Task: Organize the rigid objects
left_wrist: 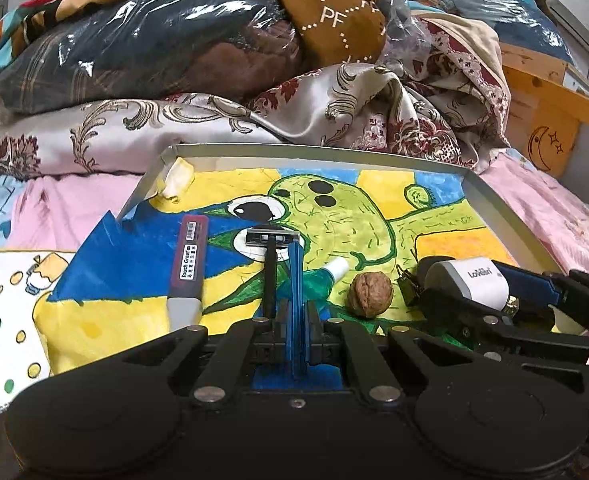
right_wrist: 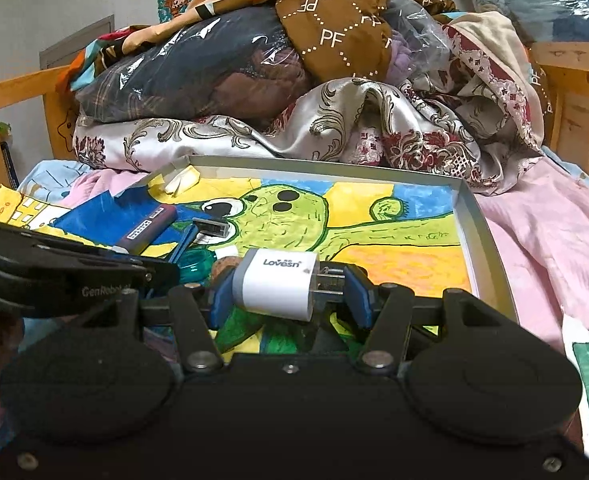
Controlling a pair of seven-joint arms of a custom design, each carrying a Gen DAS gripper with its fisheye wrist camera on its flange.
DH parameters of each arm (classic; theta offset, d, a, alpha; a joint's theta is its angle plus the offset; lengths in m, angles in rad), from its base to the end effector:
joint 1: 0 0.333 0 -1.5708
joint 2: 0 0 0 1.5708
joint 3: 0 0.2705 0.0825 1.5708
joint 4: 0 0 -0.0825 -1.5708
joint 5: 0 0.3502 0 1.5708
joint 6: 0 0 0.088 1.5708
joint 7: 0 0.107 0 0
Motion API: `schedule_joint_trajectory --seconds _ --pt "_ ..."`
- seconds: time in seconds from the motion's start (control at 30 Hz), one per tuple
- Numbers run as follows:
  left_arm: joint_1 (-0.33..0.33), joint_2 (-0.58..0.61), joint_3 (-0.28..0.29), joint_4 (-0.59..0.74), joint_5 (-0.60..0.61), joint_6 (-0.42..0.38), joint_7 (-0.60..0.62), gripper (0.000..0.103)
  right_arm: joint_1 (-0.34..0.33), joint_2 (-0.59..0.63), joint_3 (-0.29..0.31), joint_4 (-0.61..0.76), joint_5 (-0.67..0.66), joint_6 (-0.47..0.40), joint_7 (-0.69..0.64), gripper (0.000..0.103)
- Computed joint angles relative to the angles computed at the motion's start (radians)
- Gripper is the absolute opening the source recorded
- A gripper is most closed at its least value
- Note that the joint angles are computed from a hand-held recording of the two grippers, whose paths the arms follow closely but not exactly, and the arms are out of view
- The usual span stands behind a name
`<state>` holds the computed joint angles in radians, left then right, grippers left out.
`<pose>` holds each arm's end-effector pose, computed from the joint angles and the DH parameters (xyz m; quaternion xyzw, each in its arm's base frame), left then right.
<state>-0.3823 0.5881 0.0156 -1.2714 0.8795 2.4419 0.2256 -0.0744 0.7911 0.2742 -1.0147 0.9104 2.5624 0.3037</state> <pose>0.6626 -0.2563 0.4513 -0.7585 0.4777 -0.2840 0.3404 0.7429 0.0549 0.4498 -0.7636 0.3525 -0.2140 0.4969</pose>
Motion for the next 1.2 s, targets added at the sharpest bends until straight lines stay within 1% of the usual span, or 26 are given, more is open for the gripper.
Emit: schedule_joint_trajectory --seconds 0.1,0.23,0.33,0.37,0.4,0.43,0.5,0.6,0.63,0.7,0.77,0.8,0.83,0.87,0.9,0.97,1.0,1.1,1.17,1.2 --pt "0.004 -0.001 -0.002 -0.003 -0.007 0.011 -0.006 0.005 0.002 -0.007 0.001 -0.013 0.005 0.009 0.008 0.048" --pt "0.02 0.007 -0.016 0.009 -0.044 0.023 0.028 0.007 0.005 -0.003 -0.002 -0.005 -0.001 0.008 0.021 0.049" --pt "0.025 0.001 -0.014 -0.002 -0.07 0.037 0.009 0.009 0.006 -0.007 -0.001 -0.014 0.002 0.018 0.024 0.049" --pt "0.027 -0.009 -0.011 -0.017 -0.073 0.051 -0.012 0.01 0.006 -0.005 -0.001 -0.011 0.001 0.016 0.027 0.051" --pt "0.029 -0.018 -0.01 -0.03 -0.076 0.062 -0.029 0.011 0.006 -0.008 0.0 -0.017 0.004 0.023 0.027 0.054" --pt "0.03 -0.03 -0.008 -0.047 -0.075 0.071 -0.045 0.013 0.004 -0.015 0.004 -0.028 0.011 0.034 0.021 0.055" --pt "0.029 -0.05 -0.005 -0.071 -0.066 0.077 -0.069 0.018 0.002 -0.026 0.007 -0.044 0.02 0.05 0.009 0.063" --pt "0.027 -0.093 -0.003 -0.121 -0.041 0.088 -0.121 0.019 -0.003 -0.041 0.007 -0.059 0.034 0.064 0.007 0.066" --pt "0.027 -0.107 -0.004 -0.135 -0.031 0.086 -0.135 0.022 -0.003 -0.046 0.005 -0.063 0.036 0.064 0.014 0.068" --pt "0.022 -0.135 -0.006 -0.16 0.003 0.076 -0.16 0.03 -0.01 -0.062 0.006 -0.074 0.049 0.066 0.022 0.078" --pt "0.015 -0.165 -0.008 -0.183 0.048 0.057 -0.188 0.045 -0.021 -0.085 0.012 -0.096 0.074 0.07 0.017 0.085" --pt "0.012 -0.181 -0.009 -0.196 0.074 0.051 -0.208 0.05 -0.025 -0.098 0.013 -0.108 0.089 0.075 0.013 0.087" --pt "0.011 -0.197 -0.013 -0.21 0.098 0.045 -0.227 0.057 -0.028 -0.111 0.012 -0.115 0.099 0.073 0.014 0.088" --pt "0.008 -0.216 -0.017 -0.224 0.127 0.037 -0.249 0.062 -0.031 -0.124 0.011 -0.122 0.11 0.07 0.016 0.091" --pt "0.008 -0.231 -0.023 -0.236 0.151 0.029 -0.27 0.064 -0.035 -0.137 0.009 -0.131 0.122 0.066 0.018 0.094" --pt "0.009 -0.26 -0.038 -0.255 0.194 0.007 -0.305 0.077 -0.045 -0.172 0.004 -0.158 0.154 0.057 0.022 0.099" --pt "0.009 -0.275 -0.046 -0.265 0.216 -0.007 -0.324 0.081 -0.048 -0.189 -0.002 -0.171 0.163 0.049 0.022 0.101" --pt "0.004 -0.331 -0.073 -0.316 0.298 -0.047 -0.399 0.098 -0.062 -0.262 -0.02 -0.244 0.201 0.036 -0.035 0.102" --pt "0.0 -0.367 -0.099 -0.349 0.338 -0.089 -0.434 0.102 -0.06 -0.3 -0.044 -0.278 0.215 0.018 -0.036 0.102" --pt "-0.001 -0.382 -0.114 -0.364 0.351 -0.114 -0.442 0.102 -0.061 -0.323 -0.054 -0.3 0.229 0.011 -0.034 0.102"
